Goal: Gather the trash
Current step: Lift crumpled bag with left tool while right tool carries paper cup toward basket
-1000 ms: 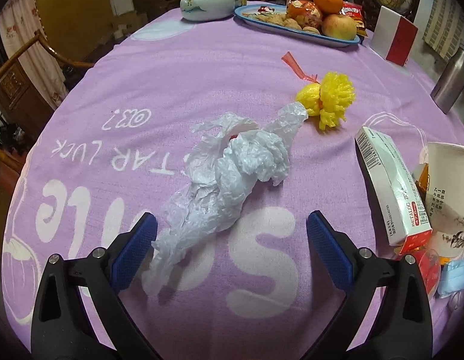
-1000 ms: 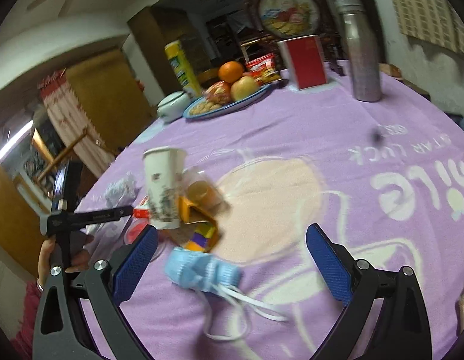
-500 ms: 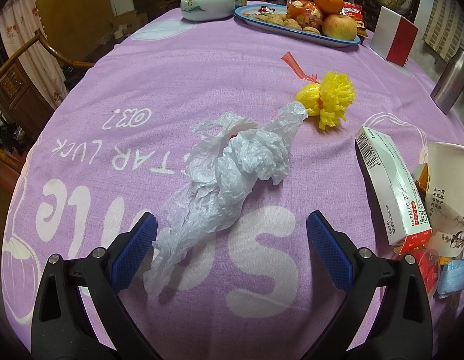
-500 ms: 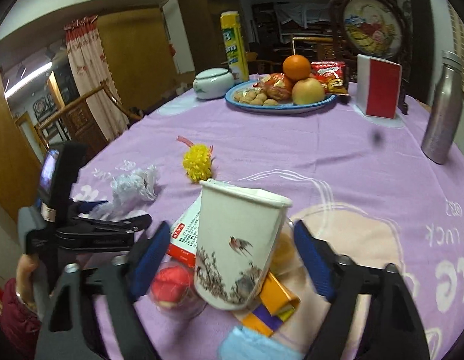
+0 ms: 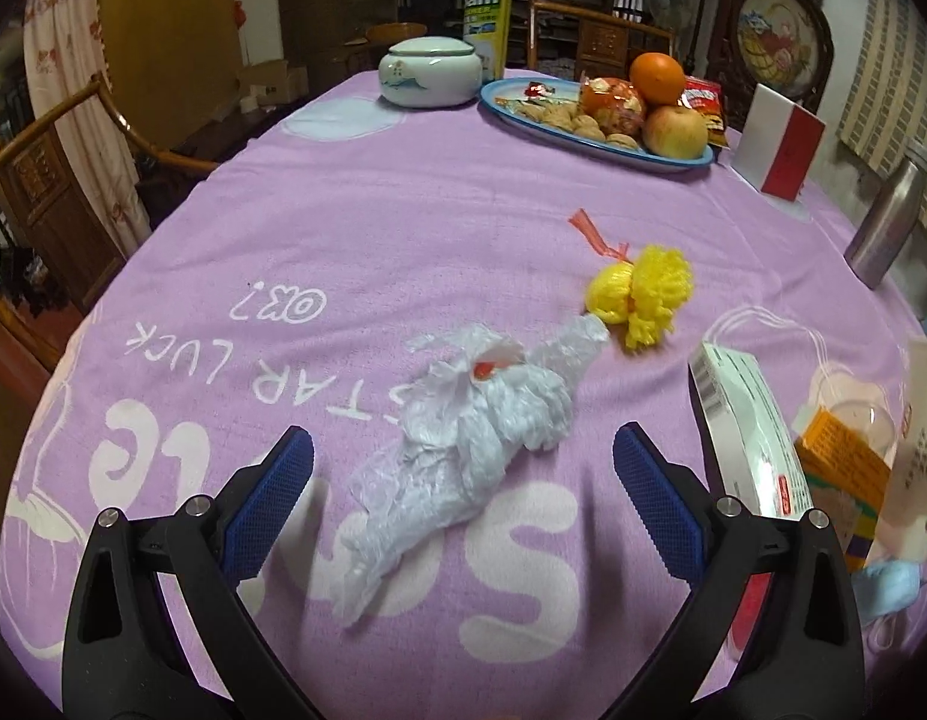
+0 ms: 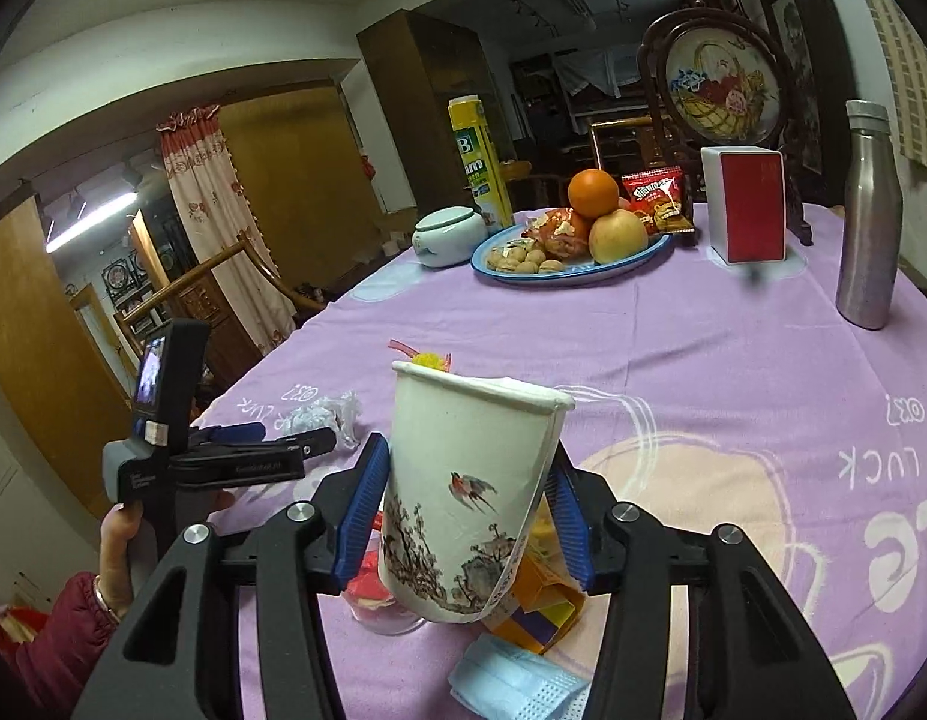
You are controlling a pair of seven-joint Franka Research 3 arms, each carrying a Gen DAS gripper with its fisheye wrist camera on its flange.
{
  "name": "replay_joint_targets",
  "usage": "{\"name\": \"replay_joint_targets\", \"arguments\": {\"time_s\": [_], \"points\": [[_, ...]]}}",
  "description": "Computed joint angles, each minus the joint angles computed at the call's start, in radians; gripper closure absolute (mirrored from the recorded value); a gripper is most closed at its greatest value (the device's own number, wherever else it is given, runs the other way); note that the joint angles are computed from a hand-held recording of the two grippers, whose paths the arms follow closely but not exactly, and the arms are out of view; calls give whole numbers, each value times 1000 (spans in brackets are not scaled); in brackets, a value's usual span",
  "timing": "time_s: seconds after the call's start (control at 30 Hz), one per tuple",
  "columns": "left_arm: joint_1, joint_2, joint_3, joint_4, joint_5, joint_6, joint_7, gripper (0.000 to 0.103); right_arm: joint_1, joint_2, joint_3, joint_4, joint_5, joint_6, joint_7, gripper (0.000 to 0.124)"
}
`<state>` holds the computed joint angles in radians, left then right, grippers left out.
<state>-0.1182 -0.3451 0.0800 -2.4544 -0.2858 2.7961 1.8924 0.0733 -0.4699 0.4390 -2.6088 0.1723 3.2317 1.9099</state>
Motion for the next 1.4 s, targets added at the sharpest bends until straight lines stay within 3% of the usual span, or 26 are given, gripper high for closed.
{"name": "replay_joint_targets", "arguments": {"time_s": [0.2,0.37,0.4,0.47,0.5,0.53,0.73,0.83,0.9,1.17,1.4], "points": [[-10,57,34,73,-116,-110,45,7,-2,-3,4,-1,-3,-5,2,72],[39,105,-10,119,-133,-138,58,7,-11,-3,12,1,-12,-17,12,72],[37,105,-8,120,-162,-138,83,12,-2,0,3,2,-14,-18,10,72],[31,97,-5,116,-208,-142,147,33,-1,4,1,3,-19,-19,10,72],[15,89,11,120,-262,-171,209,51,-7,6,5,7,-22,-20,11,72],[7,81,25,122,-317,-200,259,60,-12,5,10,7,-26,-21,12,72],[12,-15,41,64,-478,-226,405,63,38,1,-27,-9,-13,15,-3,72],[18,-83,62,26,-504,-274,429,63,158,3,-128,-28,26,46,-25,72],[30,-134,66,-5,-489,-283,425,63,218,-2,-172,-38,50,60,-41,72],[48,-363,134,-116,-392,-340,387,63,361,-59,-220,-78,121,81,-72,72],[102,-546,213,-188,-276,-416,329,63,406,-114,-193,-101,153,82,-66,72]]}}
